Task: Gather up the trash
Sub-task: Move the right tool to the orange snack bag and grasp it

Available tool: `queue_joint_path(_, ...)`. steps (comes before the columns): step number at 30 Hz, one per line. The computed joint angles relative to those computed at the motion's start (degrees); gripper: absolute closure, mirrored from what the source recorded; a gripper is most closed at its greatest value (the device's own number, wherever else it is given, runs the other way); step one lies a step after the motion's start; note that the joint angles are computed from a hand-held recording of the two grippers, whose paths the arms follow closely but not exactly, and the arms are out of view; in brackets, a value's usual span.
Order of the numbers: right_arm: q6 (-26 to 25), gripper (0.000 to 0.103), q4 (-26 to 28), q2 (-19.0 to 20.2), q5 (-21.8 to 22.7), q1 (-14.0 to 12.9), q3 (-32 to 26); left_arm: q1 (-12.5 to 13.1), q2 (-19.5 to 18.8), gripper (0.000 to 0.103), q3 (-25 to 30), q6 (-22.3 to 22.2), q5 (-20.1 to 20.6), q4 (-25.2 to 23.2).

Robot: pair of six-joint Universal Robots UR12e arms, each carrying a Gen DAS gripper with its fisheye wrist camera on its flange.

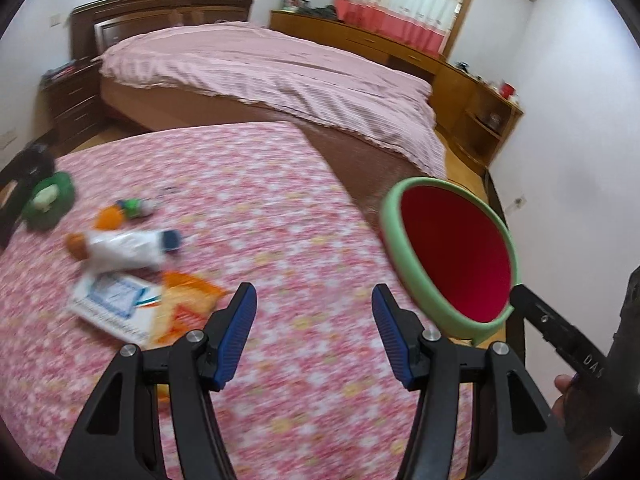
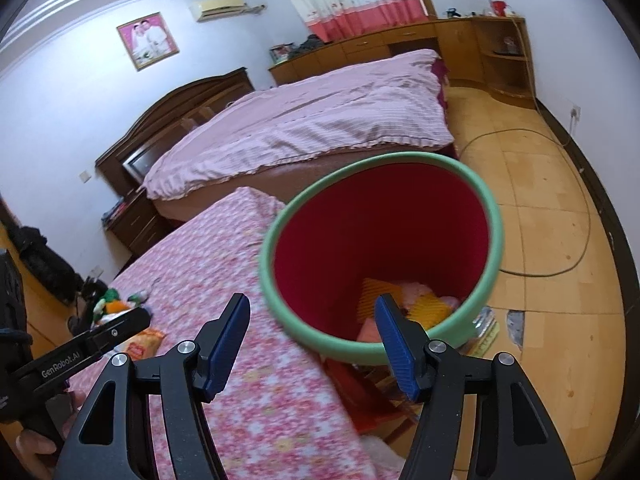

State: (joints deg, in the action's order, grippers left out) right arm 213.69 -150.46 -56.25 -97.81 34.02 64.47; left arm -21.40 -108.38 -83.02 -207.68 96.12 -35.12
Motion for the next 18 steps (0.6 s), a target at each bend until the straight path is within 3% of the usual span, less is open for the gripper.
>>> queue_joint_path(13, -2.88, 0.036, 2.26, 3.00, 1.66, 2.43, -5.69, 2.40, 6.18, 0.043, -8.13, -7.06, 5.25, 1.43)
queue_joint_path(18, -1.77, 0.036, 6.55, 4.82, 4.32, 2.92, -9.35, 3.20, 8.23, 0.043, -10.82, -10.54, 6.50, 1.01)
